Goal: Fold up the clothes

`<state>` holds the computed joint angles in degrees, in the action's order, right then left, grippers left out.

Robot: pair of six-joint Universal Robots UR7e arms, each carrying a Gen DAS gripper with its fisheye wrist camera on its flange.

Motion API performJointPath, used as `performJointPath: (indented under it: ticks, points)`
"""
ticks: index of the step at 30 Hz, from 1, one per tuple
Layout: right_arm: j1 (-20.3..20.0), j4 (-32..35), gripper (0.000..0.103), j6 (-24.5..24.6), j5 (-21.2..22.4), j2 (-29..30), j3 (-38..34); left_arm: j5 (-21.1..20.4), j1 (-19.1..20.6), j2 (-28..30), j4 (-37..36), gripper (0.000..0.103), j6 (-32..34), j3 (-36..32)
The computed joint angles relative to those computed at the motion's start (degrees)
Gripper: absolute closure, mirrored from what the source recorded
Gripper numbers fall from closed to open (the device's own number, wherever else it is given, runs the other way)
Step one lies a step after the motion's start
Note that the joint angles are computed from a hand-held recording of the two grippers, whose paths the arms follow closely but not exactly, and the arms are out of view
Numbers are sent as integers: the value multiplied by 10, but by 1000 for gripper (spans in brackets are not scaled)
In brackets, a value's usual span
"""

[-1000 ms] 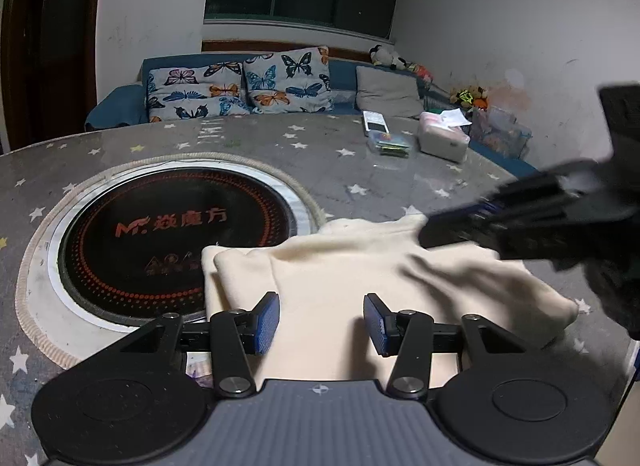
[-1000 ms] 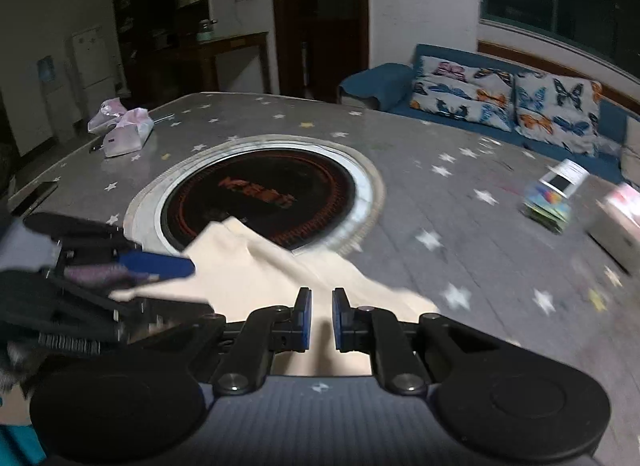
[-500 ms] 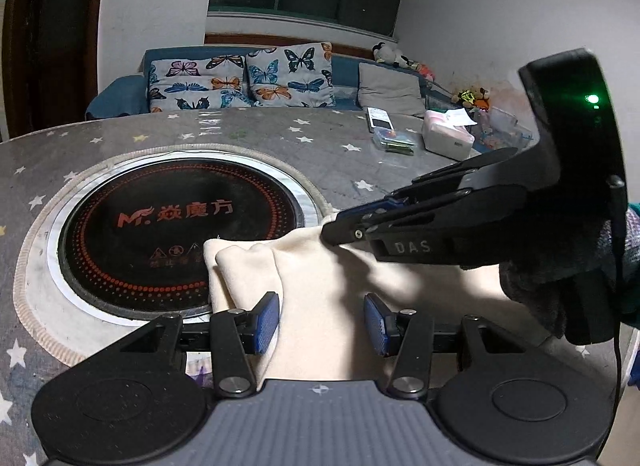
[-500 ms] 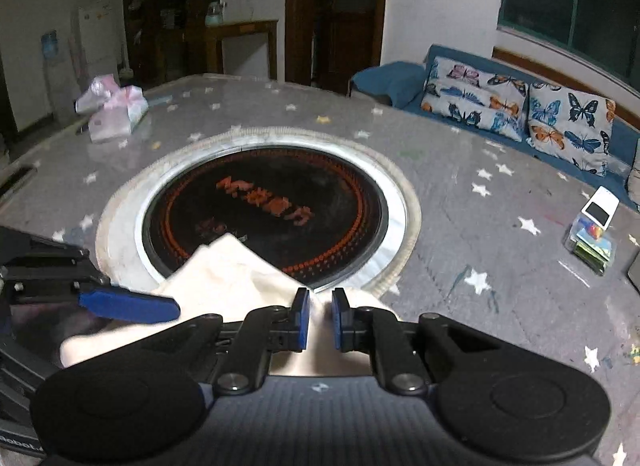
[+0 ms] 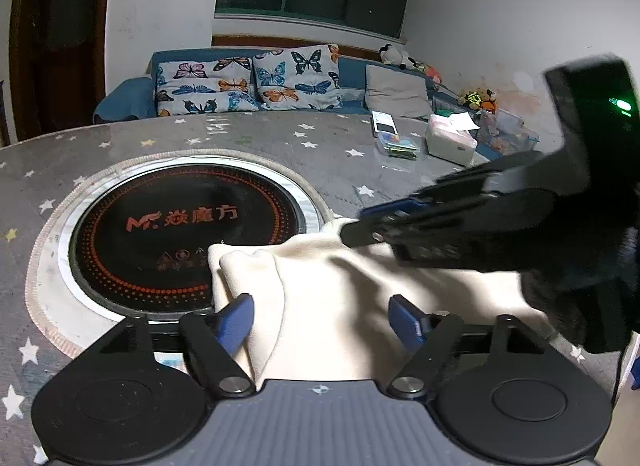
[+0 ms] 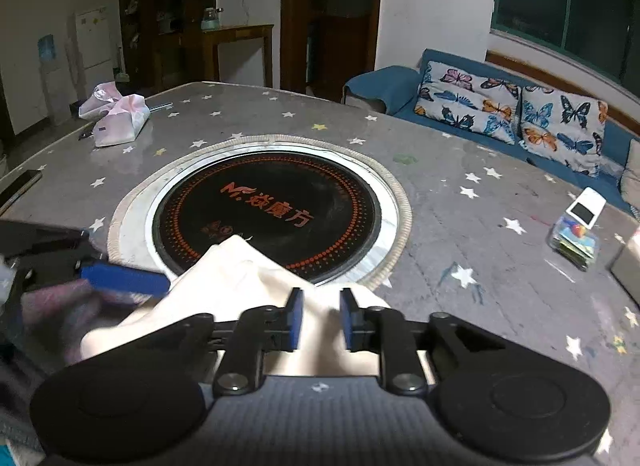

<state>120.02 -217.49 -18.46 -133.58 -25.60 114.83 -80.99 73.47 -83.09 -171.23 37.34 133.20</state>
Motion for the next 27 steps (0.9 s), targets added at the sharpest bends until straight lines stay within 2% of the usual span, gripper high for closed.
performJointPath:
  ticks: [3,4,7,8,11,16,20,22,27]
  points:
    - [11,-17,74,10,-10,-3,19,7,-3,-6,-6,15,-5,4]
    - [14,-23,68,15,-14,-3,24,8,-4,-8,-8,13,-6,5]
    - [24,-43,65,28,-27,-1,39,12,-5,-13,-12,7,-8,8]
    - [27,-46,60,34,-32,0,43,12,-5,-15,-14,6,-8,9]
    - [37,-58,55,47,-46,2,57,13,-3,-20,-17,0,-7,10]
    - [50,-78,43,62,-63,6,76,16,2,-25,-24,0,-12,9]
    - [62,-94,24,70,-77,11,85,18,7,-29,-35,0,-18,7]
    - [67,-101,23,70,-81,15,86,19,8,-30,-43,0,-18,7]
    - [76,-108,13,78,-93,23,84,21,11,-32,-52,0,-30,7]
